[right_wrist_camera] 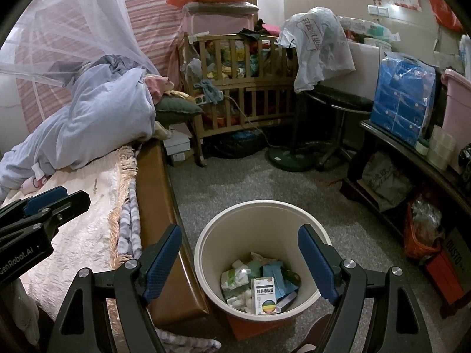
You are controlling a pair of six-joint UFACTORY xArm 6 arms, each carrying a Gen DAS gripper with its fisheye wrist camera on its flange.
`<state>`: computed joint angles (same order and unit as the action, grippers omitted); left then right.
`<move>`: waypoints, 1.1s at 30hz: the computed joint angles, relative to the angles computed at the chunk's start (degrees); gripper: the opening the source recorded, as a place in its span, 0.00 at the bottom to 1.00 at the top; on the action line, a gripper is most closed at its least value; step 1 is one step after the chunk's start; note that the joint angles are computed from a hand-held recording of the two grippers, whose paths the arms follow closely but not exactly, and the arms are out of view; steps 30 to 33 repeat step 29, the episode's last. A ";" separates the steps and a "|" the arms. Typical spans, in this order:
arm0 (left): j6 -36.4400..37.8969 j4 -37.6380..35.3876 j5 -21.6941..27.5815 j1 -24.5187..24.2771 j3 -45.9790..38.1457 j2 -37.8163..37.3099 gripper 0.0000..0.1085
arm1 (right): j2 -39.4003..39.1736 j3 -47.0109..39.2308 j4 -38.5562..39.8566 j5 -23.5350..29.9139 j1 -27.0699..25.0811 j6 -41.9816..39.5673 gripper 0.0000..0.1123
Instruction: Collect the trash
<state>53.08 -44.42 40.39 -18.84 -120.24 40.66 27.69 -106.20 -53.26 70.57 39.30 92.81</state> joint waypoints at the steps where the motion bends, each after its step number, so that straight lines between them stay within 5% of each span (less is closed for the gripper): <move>1: -0.08 0.10 0.07 -0.02 -0.17 0.11 0.46 | 0.09 -0.16 0.01 0.11 0.01 -0.02 0.71; 33: -1.94 1.16 3.39 1.26 -3.81 2.07 0.47 | 0.70 -0.42 1.59 -1.82 -1.08 -2.96 0.74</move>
